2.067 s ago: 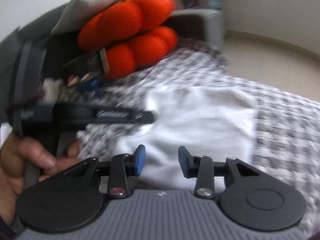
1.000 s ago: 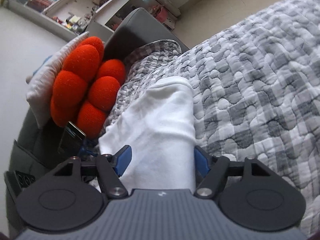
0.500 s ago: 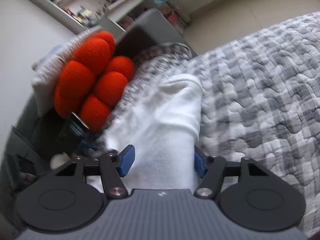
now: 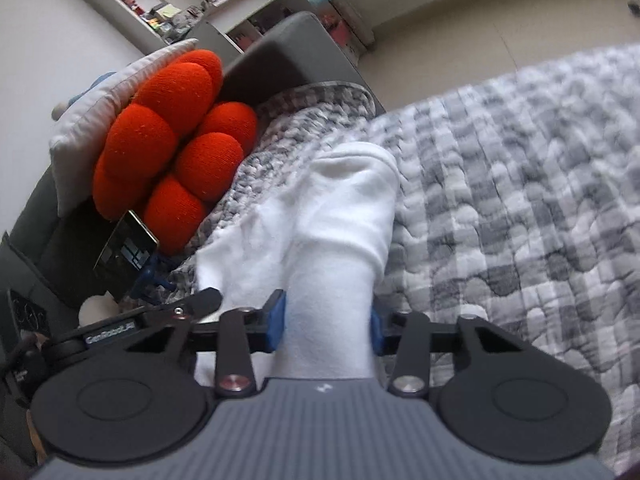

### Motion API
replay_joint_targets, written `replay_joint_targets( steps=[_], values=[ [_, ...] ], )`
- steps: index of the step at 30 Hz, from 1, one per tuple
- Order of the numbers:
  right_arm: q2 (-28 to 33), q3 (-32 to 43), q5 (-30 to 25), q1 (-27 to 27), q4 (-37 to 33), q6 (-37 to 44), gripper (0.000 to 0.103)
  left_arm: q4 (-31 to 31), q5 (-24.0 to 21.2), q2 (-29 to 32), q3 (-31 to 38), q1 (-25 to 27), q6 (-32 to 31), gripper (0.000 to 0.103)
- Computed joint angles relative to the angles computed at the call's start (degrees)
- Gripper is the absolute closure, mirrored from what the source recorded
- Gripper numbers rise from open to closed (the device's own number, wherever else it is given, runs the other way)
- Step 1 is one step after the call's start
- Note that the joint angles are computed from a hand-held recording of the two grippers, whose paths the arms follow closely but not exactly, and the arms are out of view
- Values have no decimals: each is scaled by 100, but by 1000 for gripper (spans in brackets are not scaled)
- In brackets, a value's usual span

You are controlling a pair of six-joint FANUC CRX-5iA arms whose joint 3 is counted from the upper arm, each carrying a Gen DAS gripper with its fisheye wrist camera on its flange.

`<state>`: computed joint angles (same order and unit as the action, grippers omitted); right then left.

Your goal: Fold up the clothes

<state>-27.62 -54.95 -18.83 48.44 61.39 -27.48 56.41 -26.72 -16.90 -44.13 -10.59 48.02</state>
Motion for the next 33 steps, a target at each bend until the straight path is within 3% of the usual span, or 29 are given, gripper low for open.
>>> replay_joint_targets(
  steps=[3, 7, 8, 16, 20, 22, 26, 31, 33],
  values=[
    [95, 219, -568, 336, 60, 188, 64, 182, 97, -46, -65, -68, -121, 76],
    [-108, 151, -684, 323, 284, 38, 67, 1047, 325, -175, -297, -288, -743, 71],
    [-199, 119, -790, 351, 264, 42, 67, 1129, 389, -208, -325, -321, -801, 64],
    [-1135, -77, -2092, 635, -1089, 743, 67, 737, 188, -121, -190, -251, -430, 61],
    [-883, 127, -2432, 627, -1734, 1313, 62, 412, 57, -36, -81, -257, -185, 59],
    [-657, 278, -2904, 837, -1661, 1406, 56, 415, -47, 16, -51, -266, -138, 58],
    [-222, 537, -3838, 1291, -1374, 1547, 34, 680, -218, 114, -57, -322, -191, 53],
    [-189, 361, -4188, 1683, -612, 1463, 34, 1129, -442, 228, -88, -395, -324, 51],
    [-329, 255, -3742, 1717, -445, 1782, 34, 1276, -530, 260, -102, -406, -331, 50]
  ],
)
